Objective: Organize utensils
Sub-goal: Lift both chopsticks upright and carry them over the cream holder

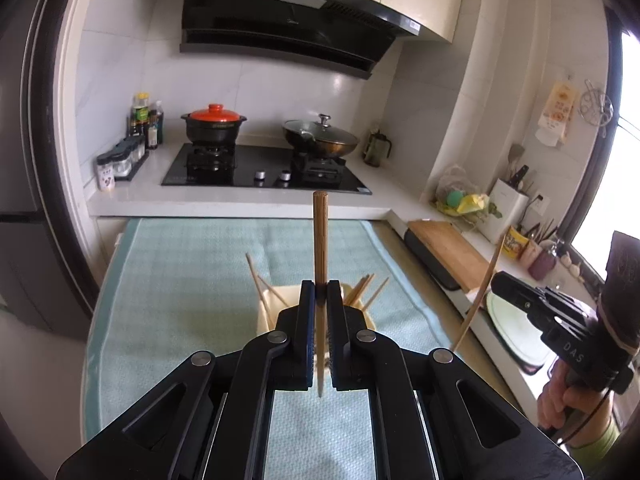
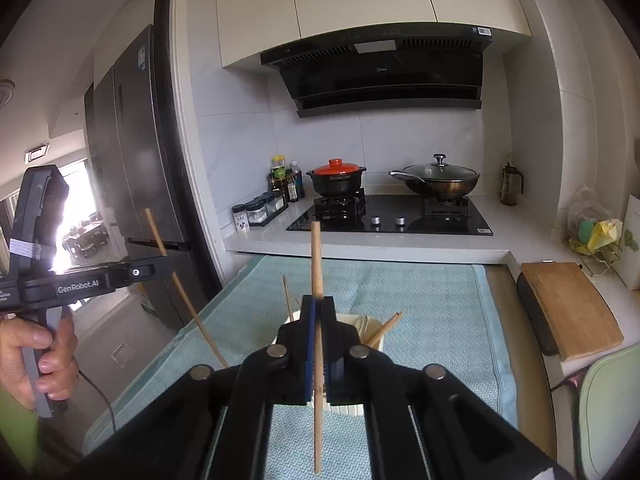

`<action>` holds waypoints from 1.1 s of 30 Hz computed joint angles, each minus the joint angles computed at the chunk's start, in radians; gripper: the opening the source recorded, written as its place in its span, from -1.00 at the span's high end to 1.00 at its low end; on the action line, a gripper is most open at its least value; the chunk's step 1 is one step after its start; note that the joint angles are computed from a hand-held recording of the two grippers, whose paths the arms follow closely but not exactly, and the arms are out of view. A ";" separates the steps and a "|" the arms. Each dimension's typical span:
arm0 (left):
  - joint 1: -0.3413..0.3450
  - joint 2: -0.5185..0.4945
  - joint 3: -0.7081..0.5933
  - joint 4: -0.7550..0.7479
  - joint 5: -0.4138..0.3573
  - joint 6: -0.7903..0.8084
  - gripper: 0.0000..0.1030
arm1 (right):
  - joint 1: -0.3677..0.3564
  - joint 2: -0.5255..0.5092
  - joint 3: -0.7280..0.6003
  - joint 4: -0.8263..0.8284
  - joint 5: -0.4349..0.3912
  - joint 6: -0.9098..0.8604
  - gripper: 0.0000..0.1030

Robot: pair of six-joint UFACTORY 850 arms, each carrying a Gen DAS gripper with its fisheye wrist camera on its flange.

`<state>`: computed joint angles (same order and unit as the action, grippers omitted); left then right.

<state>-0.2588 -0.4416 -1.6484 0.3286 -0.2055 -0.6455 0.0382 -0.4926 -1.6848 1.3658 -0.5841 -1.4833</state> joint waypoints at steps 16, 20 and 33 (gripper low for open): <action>0.045 -0.153 -0.171 -0.249 -0.015 0.268 0.93 | 0.015 -0.153 -0.167 -0.114 -0.070 0.129 0.95; 0.049 -0.044 -0.008 -0.323 0.043 0.342 0.93 | -0.022 -0.131 -0.054 -0.210 -0.060 0.203 0.94; 0.011 0.197 0.346 0.181 0.108 -0.183 0.93 | -0.033 -0.574 -0.553 -0.869 -0.167 1.063 0.34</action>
